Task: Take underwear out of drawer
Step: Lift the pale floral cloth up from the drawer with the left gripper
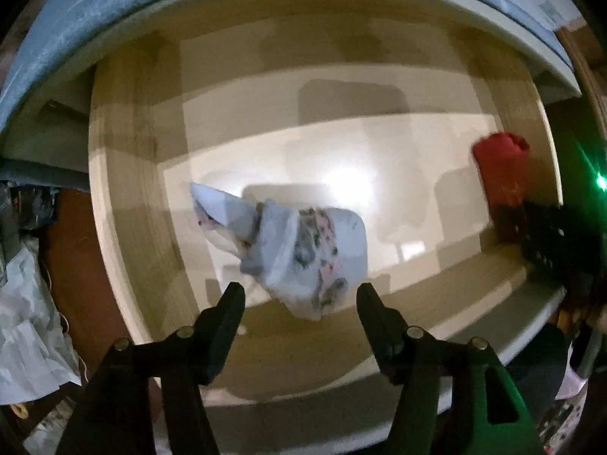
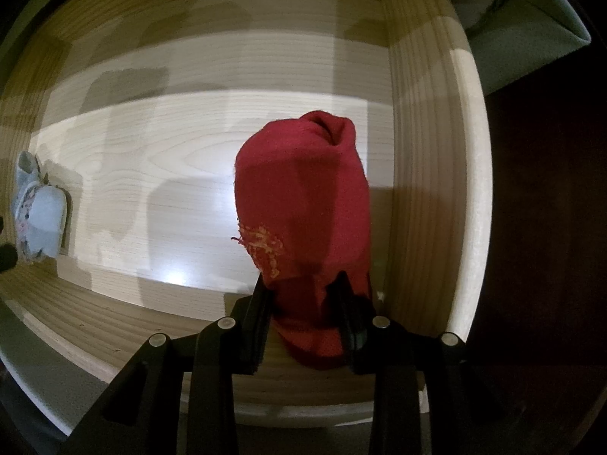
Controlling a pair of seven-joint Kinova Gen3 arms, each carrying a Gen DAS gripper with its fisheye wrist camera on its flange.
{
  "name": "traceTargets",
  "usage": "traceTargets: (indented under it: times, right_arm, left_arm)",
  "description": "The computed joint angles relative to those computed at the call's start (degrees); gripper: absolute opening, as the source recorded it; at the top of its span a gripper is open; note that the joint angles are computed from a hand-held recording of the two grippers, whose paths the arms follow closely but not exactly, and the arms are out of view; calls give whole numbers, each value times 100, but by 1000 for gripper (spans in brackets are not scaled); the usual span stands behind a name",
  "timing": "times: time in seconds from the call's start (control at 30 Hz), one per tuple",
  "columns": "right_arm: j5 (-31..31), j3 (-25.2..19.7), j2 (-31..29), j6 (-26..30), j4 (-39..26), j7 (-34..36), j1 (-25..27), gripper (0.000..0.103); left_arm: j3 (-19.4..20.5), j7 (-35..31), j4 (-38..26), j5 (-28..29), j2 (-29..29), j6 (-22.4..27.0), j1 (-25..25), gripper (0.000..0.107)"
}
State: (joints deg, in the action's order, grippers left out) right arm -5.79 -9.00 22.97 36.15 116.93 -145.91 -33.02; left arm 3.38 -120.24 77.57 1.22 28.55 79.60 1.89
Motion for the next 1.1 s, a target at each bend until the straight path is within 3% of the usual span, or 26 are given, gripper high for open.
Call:
traceTargets:
  times: [0.23,0.5,0.7,0.97,1.1]
  right_arm:
    - [20,-2,27,25,-38,-15,-32,31]
    - [4,-24,82,108,-113,68,6,31]
    - [-50,-57,207,344,-330,280,87,33]
    - [-164,-64,292,597,-527,480,136,38]
    - [-207,-66,344,759,-672,540,133,40]
  left_arm:
    - [-41,320,131,6,258,-228,64,63]
    - [-102,791,-380,-241,685,47,248,63]
    - [-83,1056,-136,-293,725,-224,371,63]
    - [-27,987,197,-257,595,-530,292,32]
    - [-34,910,237,-307,402,-555,284,27]
